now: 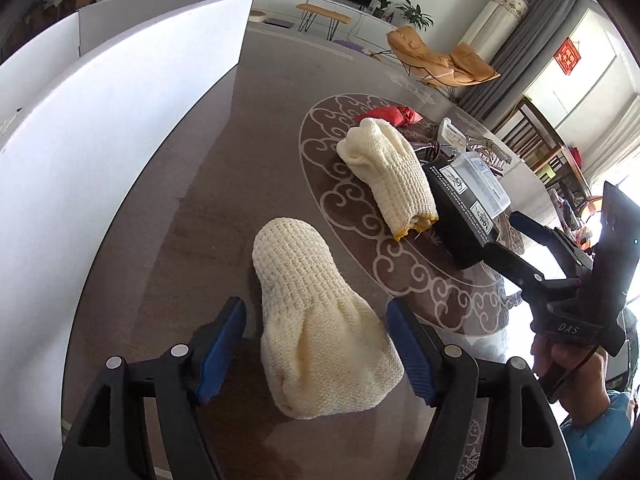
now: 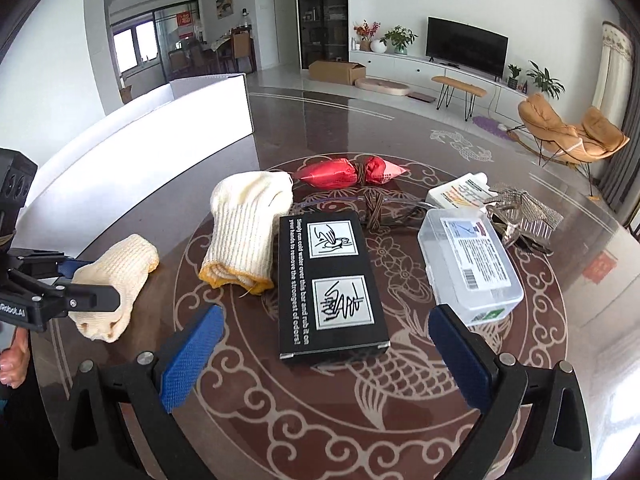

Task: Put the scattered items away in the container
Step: 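Grasp the white knit glove with the left gripper while the right gripper grasps the black soap box, then lift the glove with the left gripper while the right gripper lifts the black box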

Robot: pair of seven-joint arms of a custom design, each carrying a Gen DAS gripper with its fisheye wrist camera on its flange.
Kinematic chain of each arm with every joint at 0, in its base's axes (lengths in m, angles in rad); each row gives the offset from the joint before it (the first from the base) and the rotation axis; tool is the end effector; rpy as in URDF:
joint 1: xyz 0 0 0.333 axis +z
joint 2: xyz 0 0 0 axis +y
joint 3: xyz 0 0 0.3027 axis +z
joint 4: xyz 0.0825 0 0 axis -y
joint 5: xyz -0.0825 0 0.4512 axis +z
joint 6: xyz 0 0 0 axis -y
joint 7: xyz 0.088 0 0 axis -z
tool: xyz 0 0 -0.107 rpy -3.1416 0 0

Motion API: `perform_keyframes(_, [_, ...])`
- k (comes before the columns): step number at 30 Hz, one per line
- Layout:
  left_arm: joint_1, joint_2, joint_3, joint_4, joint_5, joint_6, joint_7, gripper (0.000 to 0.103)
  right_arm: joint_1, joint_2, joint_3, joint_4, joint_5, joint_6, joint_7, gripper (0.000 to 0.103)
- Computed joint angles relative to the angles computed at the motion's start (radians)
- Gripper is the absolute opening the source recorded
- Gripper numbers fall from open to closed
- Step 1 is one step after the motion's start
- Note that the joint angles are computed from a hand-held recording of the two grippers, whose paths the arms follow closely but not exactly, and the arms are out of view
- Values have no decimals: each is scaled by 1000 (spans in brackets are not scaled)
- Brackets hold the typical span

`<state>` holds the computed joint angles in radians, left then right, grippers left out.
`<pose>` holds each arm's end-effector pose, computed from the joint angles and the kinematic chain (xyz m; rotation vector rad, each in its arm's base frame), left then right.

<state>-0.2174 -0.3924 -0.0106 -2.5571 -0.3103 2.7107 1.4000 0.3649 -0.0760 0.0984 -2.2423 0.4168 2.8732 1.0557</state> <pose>0.4996 -0.1048 0.4130 -2.2287 1.8431 -0.8336 0.5582 0.2539 0.4280 -2.1823 1.1254 -0.4349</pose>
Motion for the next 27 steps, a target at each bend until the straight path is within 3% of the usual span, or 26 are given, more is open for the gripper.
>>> perform_keyframes(3, [44,25,-57,12,88,28,-81,80,-10,79,6,83,-107,-36,74,102])
perform_keyframes(6, [102,61,-115,36,233,45,-194,82,-13,127,5,132,-186,-77,134,102])
perform_keyframes(9, [124,75,-138,41,348,61,-261,82,-12,151,3,153,-206,-109,164,61])
perform_keyframes(10, [119,72,-135,35,366,66,-264,80,-9,145,-1,141,-234,-93,197,60])
perform_keyframes(13, [67,36,-90,-18,357,117,-197,68,-17,89,0,73,-204,-84,188,60])
perform_keyframes(16, [-103,-20,56,-86,191,166,46,64,-29,-36,-5,-66,-198,-84,195,60])
perform_keyframes(18, [-177,-53,109,-121,111,190,168,64,-43,-150,-7,-189,-202,-70,213,60])
perform_keyframes(20, [-146,-57,66,-135,124,214,170,64,-65,-251,0,-301,-213,-37,250,60])
perform_keyframes(23, [-82,-39,-8,-124,168,226,86,68,-140,-317,58,-378,-289,12,365,61])
perform_keyframes(25, [-77,-25,-19,-110,169,221,64,93,-149,-316,59,-387,-298,32,406,63])
perform_keyframes(27, [30,-6,-129,-83,297,177,-61,101,-154,-300,57,-372,-303,31,434,73])
